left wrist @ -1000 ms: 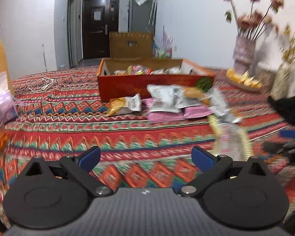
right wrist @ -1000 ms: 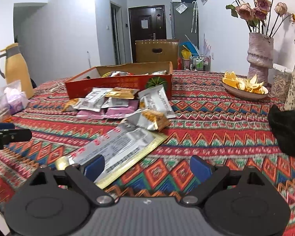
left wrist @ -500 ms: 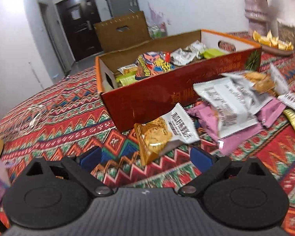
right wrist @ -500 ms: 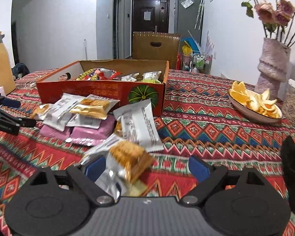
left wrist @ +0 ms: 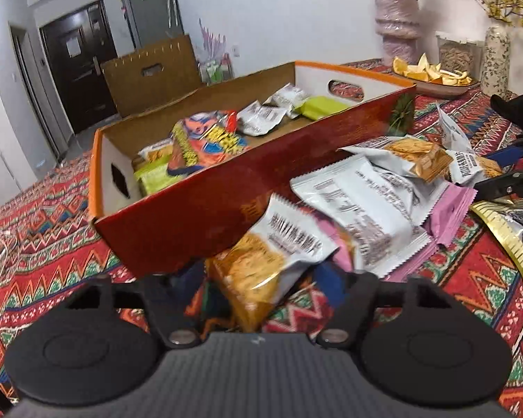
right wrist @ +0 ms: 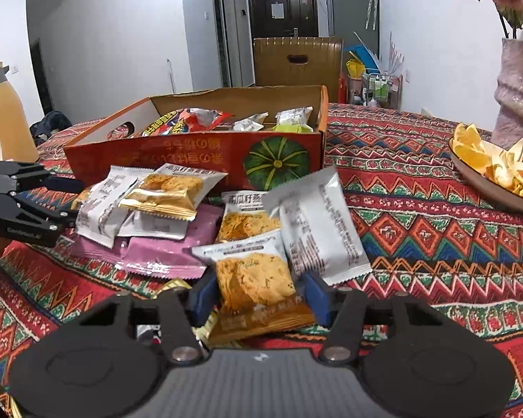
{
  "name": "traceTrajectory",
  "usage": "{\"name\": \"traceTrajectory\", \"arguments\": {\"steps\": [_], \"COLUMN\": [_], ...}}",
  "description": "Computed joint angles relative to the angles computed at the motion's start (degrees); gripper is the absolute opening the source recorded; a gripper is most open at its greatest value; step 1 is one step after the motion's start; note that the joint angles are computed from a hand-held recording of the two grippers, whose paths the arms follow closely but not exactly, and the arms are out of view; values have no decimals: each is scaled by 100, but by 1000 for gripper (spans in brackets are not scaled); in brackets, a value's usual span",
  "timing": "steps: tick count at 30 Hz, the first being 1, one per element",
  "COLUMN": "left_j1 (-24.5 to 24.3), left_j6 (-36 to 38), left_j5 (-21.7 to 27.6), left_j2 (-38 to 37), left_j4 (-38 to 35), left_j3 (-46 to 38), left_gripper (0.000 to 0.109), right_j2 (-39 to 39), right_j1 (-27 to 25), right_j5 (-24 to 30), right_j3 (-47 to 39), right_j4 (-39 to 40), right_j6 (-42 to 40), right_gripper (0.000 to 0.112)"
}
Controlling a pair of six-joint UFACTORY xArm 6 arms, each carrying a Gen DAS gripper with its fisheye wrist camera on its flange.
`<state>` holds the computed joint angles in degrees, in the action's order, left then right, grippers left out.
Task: Organize snacks
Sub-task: 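Grasp a pumpkin-seed cookie packet with the left tool while the right tool grasps another, then carry both cookie packets into the box and open both tools to release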
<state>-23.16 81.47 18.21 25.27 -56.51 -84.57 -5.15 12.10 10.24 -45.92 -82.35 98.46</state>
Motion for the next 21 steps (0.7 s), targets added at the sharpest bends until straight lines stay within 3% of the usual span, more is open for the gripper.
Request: {"name": "traceTrajectory", "arguments": {"steps": [5, 8, 14, 21], "left_j1": [-121, -156, -136, -148], "left_j6": [77, -517, -1277, -1829], "left_j5": [-285, -445, -744, -993], "left_j2": [44, -128, -1103, -2468], "left_j4": [-391, 65, 96, -785], "left_j3": [18, 235, 1367, 2769], "left_gripper": [49, 45, 44, 44], "right_j2": [-55, -184, -847, -1618], "right_j1": [23, 91, 390, 918], "right_j5": [-8, 65, 460, 713], "right_j3": [30, 117, 561, 1092], "right_j4": [-63, -64, -302, -508], "right_j6": [102, 182, 732, 1242], "right_gripper": [45, 43, 42, 42]}}
